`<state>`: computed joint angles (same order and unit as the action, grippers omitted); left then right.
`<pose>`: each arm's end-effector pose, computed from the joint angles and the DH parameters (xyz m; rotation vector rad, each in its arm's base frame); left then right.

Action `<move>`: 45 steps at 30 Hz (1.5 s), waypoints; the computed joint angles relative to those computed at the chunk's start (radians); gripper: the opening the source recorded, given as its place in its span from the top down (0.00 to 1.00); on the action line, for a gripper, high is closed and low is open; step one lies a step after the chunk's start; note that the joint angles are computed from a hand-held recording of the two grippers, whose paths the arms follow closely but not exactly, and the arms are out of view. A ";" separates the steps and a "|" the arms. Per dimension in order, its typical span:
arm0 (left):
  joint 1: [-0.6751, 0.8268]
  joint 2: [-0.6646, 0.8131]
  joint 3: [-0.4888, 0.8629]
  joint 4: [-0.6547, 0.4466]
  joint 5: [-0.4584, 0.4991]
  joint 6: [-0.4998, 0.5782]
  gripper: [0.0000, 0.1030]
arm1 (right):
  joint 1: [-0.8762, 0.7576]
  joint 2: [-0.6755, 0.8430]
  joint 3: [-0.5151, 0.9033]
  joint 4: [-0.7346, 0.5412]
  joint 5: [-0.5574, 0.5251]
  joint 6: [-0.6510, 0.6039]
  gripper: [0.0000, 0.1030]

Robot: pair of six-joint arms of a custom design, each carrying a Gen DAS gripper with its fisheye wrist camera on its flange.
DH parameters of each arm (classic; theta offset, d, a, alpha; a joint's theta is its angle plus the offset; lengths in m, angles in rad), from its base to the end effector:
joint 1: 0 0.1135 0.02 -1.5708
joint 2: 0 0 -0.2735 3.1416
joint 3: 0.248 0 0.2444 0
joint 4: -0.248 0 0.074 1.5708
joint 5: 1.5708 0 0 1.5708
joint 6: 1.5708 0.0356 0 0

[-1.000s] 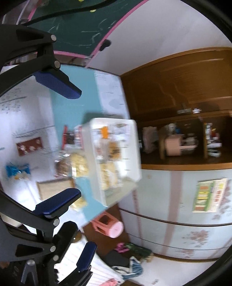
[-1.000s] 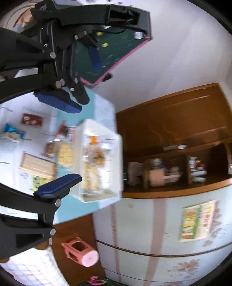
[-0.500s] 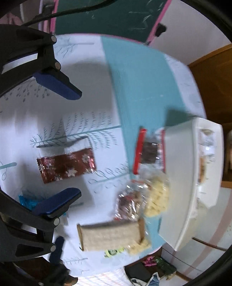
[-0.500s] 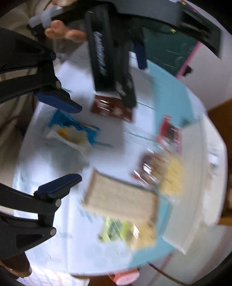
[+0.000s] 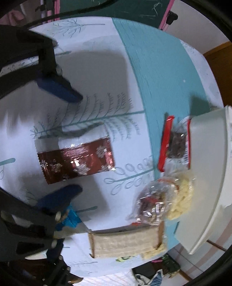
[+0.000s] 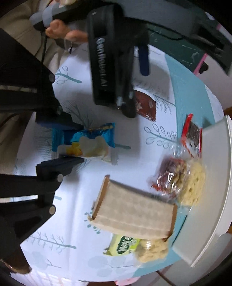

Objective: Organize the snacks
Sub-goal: 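Grasp the red snowflake-print packet with the left tool while the right grasps the blue packet, then lift both packets and carry them over the white basket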

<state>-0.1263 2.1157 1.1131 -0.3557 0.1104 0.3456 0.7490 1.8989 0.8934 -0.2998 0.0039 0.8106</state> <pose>0.3595 -0.0496 0.0731 0.6984 2.8310 -0.1261 0.2304 0.2140 0.0987 0.0913 2.9364 0.2718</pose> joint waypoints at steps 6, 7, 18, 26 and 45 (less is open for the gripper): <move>-0.025 -0.071 -0.113 0.110 0.023 0.033 0.65 | 0.005 -0.011 -0.004 -0.005 0.006 0.000 0.74; -0.028 -0.076 -0.125 0.124 0.023 0.036 0.66 | -0.011 -0.013 0.001 -0.010 0.001 -0.017 0.74; -0.022 -0.150 -0.104 0.053 0.023 0.081 0.70 | -0.107 -0.128 -0.101 0.090 -0.006 -0.058 0.77; -0.046 -0.327 0.071 -0.104 0.080 0.036 0.70 | -0.228 -0.371 -0.113 0.011 0.037 -0.136 0.78; -0.266 0.154 1.194 -0.474 -0.140 -0.106 0.70 | -0.593 -0.289 0.507 -0.152 0.096 -0.399 0.77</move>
<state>-0.3927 2.2695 2.3067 -0.8293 -0.0297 0.2399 0.1563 1.6099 1.4003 -0.4522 0.1004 0.4118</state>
